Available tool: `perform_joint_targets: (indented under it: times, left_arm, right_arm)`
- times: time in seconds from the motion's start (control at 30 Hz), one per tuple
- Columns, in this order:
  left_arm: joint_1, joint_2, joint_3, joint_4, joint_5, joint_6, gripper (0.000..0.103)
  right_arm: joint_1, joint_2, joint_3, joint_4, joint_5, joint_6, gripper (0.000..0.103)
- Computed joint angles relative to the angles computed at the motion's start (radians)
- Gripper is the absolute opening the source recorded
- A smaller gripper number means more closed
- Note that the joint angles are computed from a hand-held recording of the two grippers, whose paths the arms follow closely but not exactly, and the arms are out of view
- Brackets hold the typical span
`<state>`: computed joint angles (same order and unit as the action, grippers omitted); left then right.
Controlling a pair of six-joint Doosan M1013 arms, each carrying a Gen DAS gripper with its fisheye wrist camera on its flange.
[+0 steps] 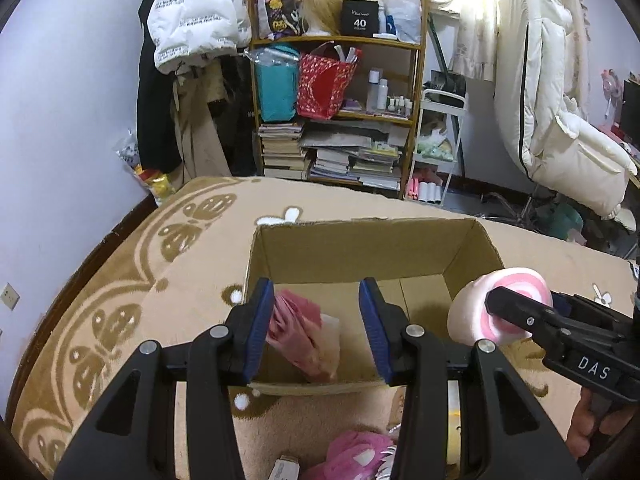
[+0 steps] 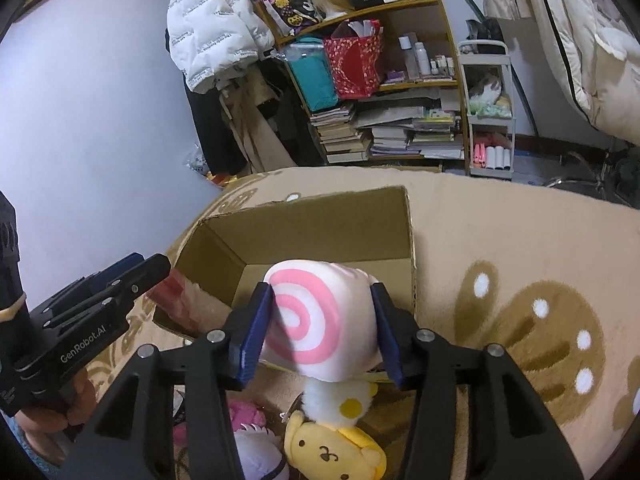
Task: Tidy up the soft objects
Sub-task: 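Lift the pink cloth bag with the left tool while the right tool grips the swirl cushion, then open both tools to drop the cloth bag and swirl cushion into the box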
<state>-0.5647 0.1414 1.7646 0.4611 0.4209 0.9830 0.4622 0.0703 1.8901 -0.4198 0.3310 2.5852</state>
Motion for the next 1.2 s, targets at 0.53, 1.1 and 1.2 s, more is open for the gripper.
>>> perform_joint_targets:
  times: [0.53,1.1,1.2]
  left_arm:
    - [-0.020,-0.048,0.030,0.198,0.061,-0.164,0.102]
    - [-0.005,-0.117,0.070,0.104,0.158,-0.147,0.103]
    - [0.000,-0.122,0.074,0.048,0.171,-0.096,0.103]
  right_arm:
    - [0.026,-0.036,0.007,-0.098,-0.009,0.051,0.103]
    - [0.080,-0.078,0.033,-0.072,0.018,0.021,0.103]
    - [0.092,-0.080,0.034,-0.061,0.025,0.004,0.103]
